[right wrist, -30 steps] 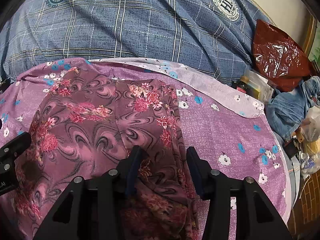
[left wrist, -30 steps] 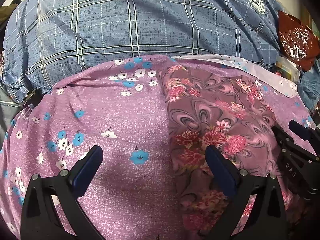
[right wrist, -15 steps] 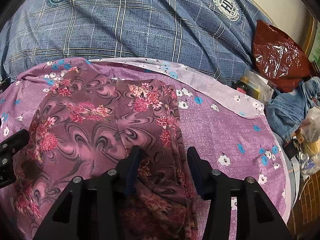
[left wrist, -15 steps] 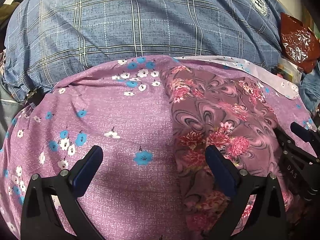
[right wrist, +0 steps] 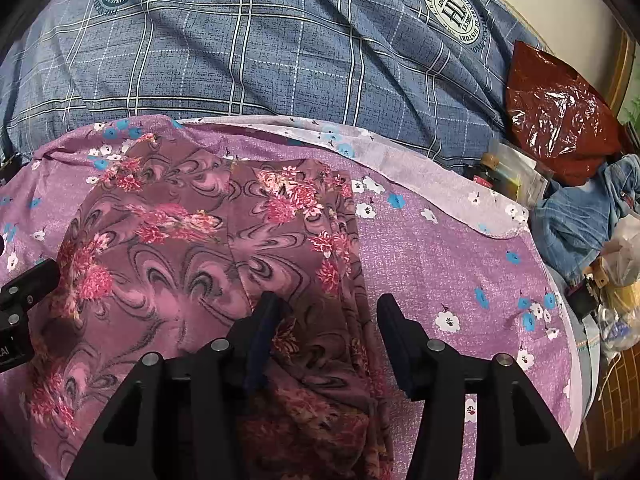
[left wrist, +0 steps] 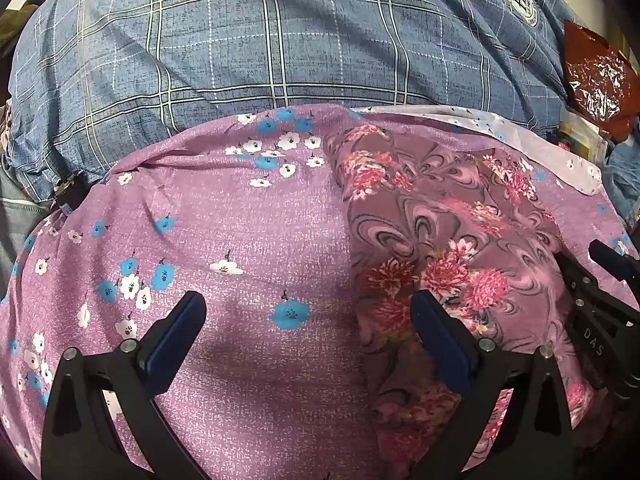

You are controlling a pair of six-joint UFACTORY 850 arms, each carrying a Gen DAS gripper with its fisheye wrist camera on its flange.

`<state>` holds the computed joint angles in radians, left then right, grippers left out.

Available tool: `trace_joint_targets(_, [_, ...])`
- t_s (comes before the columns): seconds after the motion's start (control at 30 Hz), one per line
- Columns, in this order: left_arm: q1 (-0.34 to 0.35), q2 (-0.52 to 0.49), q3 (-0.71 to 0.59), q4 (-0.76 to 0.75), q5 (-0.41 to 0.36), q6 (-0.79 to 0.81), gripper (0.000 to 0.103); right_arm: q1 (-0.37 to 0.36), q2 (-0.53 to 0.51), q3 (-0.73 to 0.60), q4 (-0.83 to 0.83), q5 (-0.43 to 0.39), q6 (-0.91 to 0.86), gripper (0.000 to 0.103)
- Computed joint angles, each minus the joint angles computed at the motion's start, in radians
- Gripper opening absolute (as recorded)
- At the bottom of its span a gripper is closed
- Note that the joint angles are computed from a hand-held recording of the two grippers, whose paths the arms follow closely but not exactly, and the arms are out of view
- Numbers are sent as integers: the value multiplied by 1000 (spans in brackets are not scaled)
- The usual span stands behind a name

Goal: Fold small clothes

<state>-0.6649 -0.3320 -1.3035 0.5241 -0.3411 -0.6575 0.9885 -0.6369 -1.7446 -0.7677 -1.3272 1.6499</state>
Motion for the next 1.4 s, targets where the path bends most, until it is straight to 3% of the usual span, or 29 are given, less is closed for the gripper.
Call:
trace_joint_targets(1.13, [9, 23, -1, 60, 1, -61, 102, 2, 30, 34, -14, 24, 40, 57])
trace_joint_targets(1.27, [28, 15, -13, -23, -21, -8, 102, 16, 45, 41, -70, 37, 115, 57])
trace_joint_targets(1.4, [23, -7, -22, -146, -70, 141, 102, 17, 42, 31, -108, 97, 164, 57])
